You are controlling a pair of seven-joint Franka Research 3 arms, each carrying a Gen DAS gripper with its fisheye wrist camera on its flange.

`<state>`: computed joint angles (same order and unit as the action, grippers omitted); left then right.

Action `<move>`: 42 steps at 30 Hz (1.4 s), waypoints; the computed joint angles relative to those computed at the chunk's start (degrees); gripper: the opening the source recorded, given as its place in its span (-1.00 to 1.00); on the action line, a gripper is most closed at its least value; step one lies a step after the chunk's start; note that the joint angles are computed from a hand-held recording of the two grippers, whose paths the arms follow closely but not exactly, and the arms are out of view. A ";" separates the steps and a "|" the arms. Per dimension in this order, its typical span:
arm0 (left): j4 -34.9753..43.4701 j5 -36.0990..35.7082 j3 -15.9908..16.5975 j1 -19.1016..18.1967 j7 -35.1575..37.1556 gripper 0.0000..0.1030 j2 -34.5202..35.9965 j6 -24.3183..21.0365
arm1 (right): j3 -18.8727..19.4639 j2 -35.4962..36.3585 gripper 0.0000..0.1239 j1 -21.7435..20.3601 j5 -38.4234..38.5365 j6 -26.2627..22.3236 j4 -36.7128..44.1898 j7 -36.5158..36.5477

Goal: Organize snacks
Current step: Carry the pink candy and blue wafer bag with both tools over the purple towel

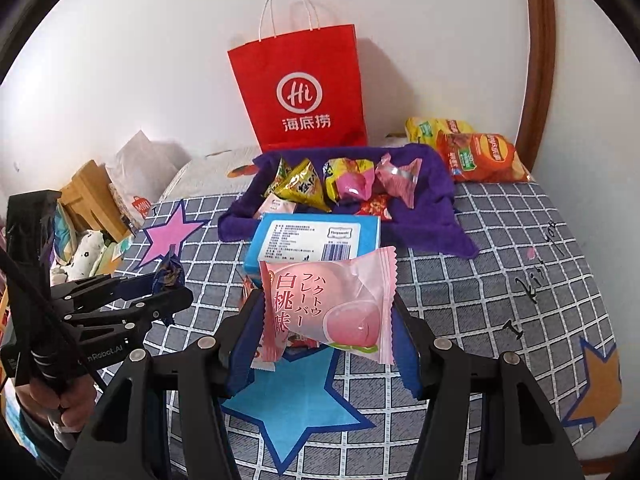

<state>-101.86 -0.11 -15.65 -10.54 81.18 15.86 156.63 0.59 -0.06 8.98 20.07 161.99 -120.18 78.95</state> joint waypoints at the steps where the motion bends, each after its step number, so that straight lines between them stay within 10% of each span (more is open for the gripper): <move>1: 0.32 0.02 -0.04 -0.02 0.06 -0.22 0.03 0.02 | -0.04 -0.12 -0.05 -0.02 0.22 -0.25 0.23 0.00; 42: 39.88 3.50 1.85 -1.74 0.33 -0.22 24.15 -10.86 | -0.38 18.75 -0.05 -1.70 -2.43 -5.73 28.17 0.76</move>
<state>-61.98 3.39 -13.80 -12.28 81.52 40.01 145.78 0.21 18.69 7.29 17.64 156.26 -92.00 79.70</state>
